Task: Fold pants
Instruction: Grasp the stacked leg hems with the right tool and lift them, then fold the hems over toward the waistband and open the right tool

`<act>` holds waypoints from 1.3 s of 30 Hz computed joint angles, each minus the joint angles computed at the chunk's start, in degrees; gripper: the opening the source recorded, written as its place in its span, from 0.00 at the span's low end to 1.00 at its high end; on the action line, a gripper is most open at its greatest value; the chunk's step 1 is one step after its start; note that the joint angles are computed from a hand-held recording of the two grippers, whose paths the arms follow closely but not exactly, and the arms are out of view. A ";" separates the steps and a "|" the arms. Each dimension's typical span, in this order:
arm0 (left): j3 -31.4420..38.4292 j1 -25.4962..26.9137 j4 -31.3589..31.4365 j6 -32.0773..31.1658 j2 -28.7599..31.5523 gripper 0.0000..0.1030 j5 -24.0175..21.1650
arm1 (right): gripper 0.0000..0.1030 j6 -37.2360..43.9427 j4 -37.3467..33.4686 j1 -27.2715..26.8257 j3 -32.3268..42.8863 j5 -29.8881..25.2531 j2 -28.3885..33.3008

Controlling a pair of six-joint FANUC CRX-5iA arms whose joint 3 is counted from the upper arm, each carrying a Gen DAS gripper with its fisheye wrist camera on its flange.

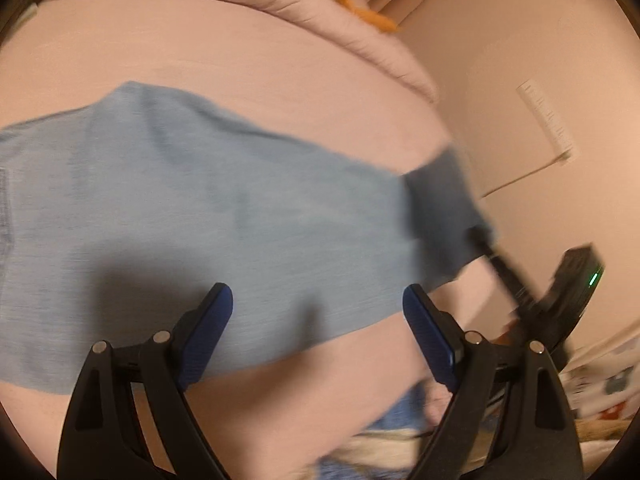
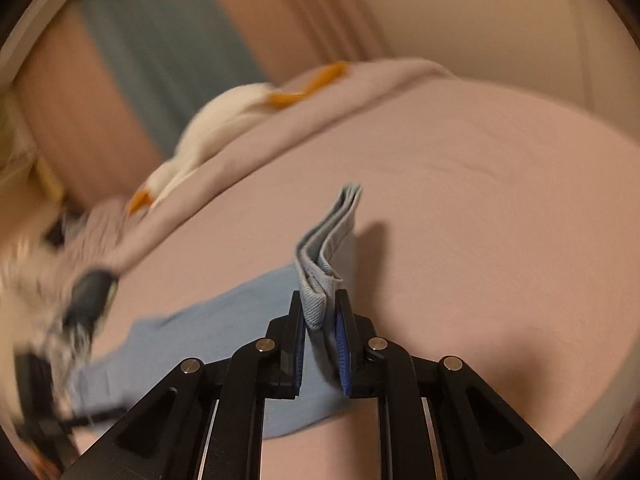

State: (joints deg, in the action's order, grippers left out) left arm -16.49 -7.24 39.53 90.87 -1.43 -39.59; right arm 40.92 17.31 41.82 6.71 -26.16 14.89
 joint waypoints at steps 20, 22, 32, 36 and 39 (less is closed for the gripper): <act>-11.56 -2.36 39.98 -17.28 0.80 0.74 8.50 | 0.15 33.14 -10.73 10.57 13.50 -8.30 7.91; -10.80 -1.16 37.02 -15.37 0.93 0.64 8.13 | 0.15 35.62 -12.21 10.79 14.99 -8.91 8.60; -7.50 6.22 15.35 -4.88 -0.75 0.13 4.50 | 0.15 45.12 -17.45 13.17 20.65 -10.47 12.32; -4.52 8.18 4.53 -0.26 -0.88 0.13 3.63 | 0.15 46.31 -18.47 13.56 22.94 -10.96 13.72; -4.71 9.23 -0.72 3.19 -1.49 0.13 2.44 | 0.15 46.50 -17.94 14.19 25.01 -12.27 15.29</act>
State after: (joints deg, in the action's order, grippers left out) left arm -21.20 1.99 38.81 94.06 -2.92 -37.15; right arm 87.42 -0.63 56.01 31.71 -38.43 30.18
